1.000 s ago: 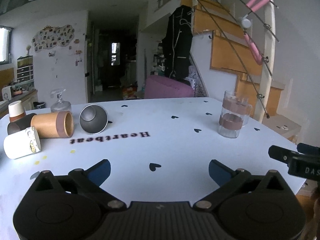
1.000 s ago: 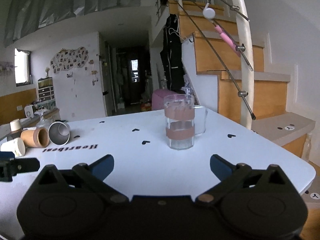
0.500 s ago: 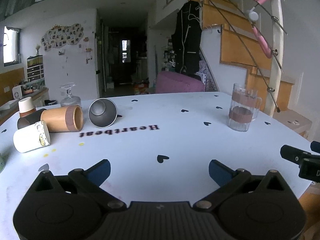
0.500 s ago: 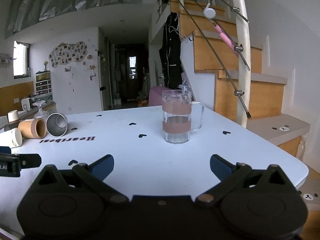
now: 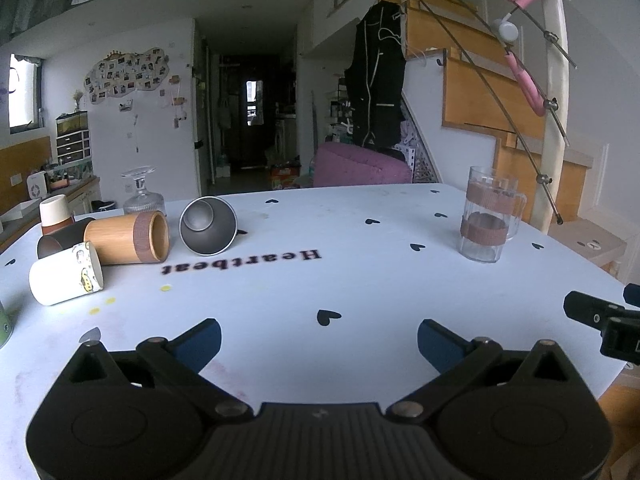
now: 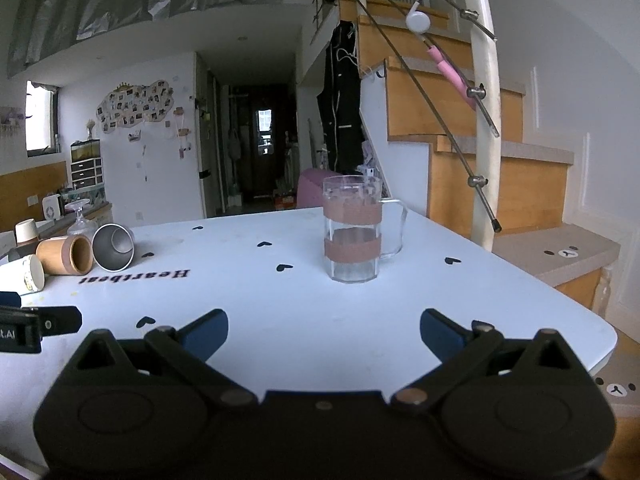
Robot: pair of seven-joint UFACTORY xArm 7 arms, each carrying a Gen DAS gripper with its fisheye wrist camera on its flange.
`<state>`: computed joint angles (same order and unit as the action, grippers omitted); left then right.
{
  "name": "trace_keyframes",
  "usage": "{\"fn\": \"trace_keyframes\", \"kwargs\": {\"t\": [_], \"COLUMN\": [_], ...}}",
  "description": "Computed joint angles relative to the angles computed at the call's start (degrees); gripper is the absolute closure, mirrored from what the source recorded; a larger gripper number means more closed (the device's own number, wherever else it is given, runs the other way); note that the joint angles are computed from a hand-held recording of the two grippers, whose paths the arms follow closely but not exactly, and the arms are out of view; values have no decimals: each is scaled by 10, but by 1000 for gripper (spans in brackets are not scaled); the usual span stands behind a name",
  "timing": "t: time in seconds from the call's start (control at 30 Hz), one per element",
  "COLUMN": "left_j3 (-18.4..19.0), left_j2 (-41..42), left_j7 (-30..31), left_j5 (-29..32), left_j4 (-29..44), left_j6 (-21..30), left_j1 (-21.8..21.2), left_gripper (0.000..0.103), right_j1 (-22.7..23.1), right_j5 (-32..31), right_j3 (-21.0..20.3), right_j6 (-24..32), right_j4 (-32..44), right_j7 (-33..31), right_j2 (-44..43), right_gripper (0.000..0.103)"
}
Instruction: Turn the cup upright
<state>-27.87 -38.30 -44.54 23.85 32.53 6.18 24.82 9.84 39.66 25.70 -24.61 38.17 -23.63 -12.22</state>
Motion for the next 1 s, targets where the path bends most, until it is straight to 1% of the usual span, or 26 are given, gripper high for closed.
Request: {"fn": "trace_keyframes", "kwargs": {"t": [0.43, 0.57, 0.63, 1.0], "left_j3": [0, -1, -1, 1], "left_j2": [-2, -2, -2, -2], "left_j7": [1, 2, 2, 2], "left_j5": [1, 0, 0, 2], "left_j4": [-3, -2, -2, 1], "left_j6": [-4, -3, -3, 1], "left_j1": [3, 4, 4, 2], "left_gripper": [0, 0, 0, 0], "right_j1": [-1, 2, -2, -1], "right_j5": [-4, -13, -6, -5], "right_j3": [0, -7, -1, -1], "right_j6": [0, 0, 0, -1], "right_j4": [-2, -3, -1, -1], "right_j7": [2, 6, 2, 1], "right_j2": [-1, -1, -1, 0], "right_gripper": [0, 0, 0, 0]}}
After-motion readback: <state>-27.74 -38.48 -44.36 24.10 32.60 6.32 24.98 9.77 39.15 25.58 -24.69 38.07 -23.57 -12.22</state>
